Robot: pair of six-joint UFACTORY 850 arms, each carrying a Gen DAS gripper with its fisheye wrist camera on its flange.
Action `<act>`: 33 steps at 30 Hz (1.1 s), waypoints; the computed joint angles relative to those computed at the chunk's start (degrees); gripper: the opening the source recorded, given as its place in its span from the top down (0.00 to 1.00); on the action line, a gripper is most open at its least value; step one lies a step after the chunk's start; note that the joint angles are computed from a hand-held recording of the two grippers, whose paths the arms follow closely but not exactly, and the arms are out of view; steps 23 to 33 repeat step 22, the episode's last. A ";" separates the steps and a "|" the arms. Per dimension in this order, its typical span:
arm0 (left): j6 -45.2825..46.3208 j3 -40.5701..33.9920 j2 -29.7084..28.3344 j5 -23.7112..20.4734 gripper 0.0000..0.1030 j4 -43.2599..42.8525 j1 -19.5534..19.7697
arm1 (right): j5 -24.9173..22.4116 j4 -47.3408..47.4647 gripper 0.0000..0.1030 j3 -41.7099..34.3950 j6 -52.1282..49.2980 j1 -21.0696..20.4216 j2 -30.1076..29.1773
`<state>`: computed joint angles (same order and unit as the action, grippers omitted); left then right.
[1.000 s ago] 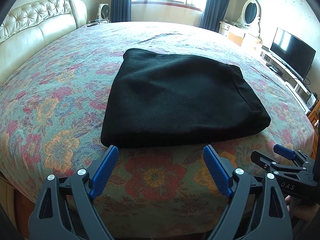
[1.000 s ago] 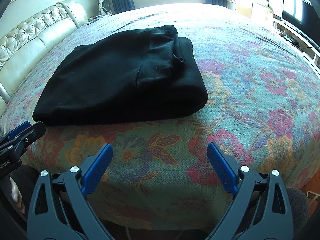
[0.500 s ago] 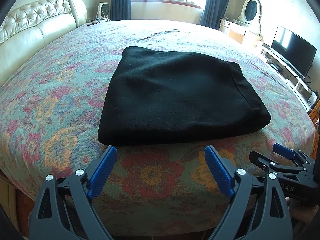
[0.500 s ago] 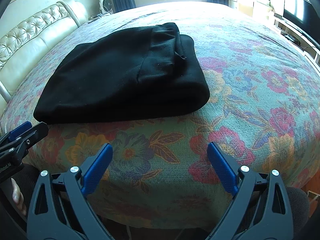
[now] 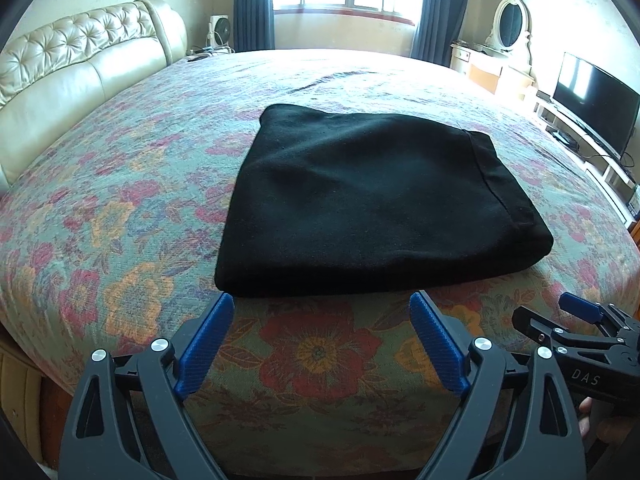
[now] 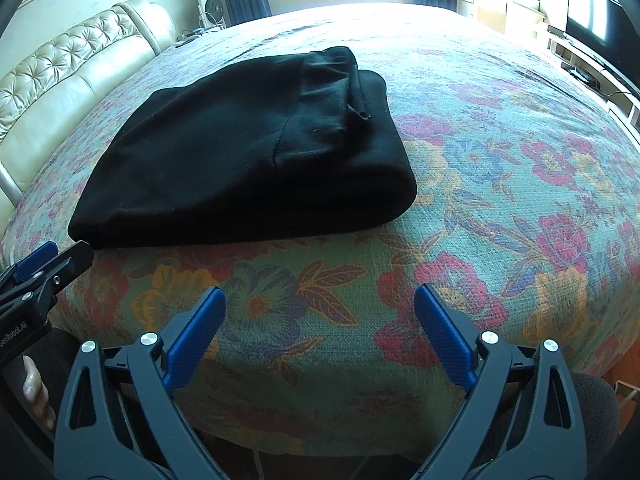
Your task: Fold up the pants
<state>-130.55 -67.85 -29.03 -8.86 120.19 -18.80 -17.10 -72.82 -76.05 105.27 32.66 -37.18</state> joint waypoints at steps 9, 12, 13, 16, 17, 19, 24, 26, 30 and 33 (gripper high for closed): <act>0.41 1.34 0.96 -5.37 0.14 3.24 -0.91 | 0.12 0.76 0.07 0.19 -0.57 0.01 0.21; -1.04 1.56 1.17 -5.18 0.14 5.13 -0.82 | 0.45 1.29 0.07 0.37 -0.72 -0.04 0.34; -2.92 1.43 1.15 -4.20 0.14 6.71 -0.58 | 0.41 0.95 0.07 0.39 -0.38 -0.05 0.36; -7.24 1.33 1.24 -2.42 0.14 9.24 -0.28 | 0.32 0.33 0.07 0.62 0.28 -0.11 0.61; -6.67 1.26 1.21 -2.36 0.14 8.43 -0.33 | 0.34 0.09 0.07 0.67 0.62 -0.17 0.65; -7.35 1.25 1.15 -2.01 0.14 9.80 -0.29 | 0.52 0.24 0.07 0.70 0.56 -0.29 0.66; -6.56 0.99 0.94 -1.24 0.14 8.80 -0.17 | 0.54 0.40 0.07 0.64 0.45 -0.29 0.61; -6.56 0.99 0.94 -1.24 0.14 8.80 -0.17 | 0.54 0.40 0.07 0.64 0.45 -0.29 0.61; -6.56 0.99 0.94 -1.24 0.14 8.80 -0.17 | 0.54 0.40 0.07 0.64 0.45 -0.29 0.61; -6.56 0.99 0.94 -1.24 0.14 8.80 -0.17 | 0.54 0.40 0.07 0.64 0.45 -0.29 0.61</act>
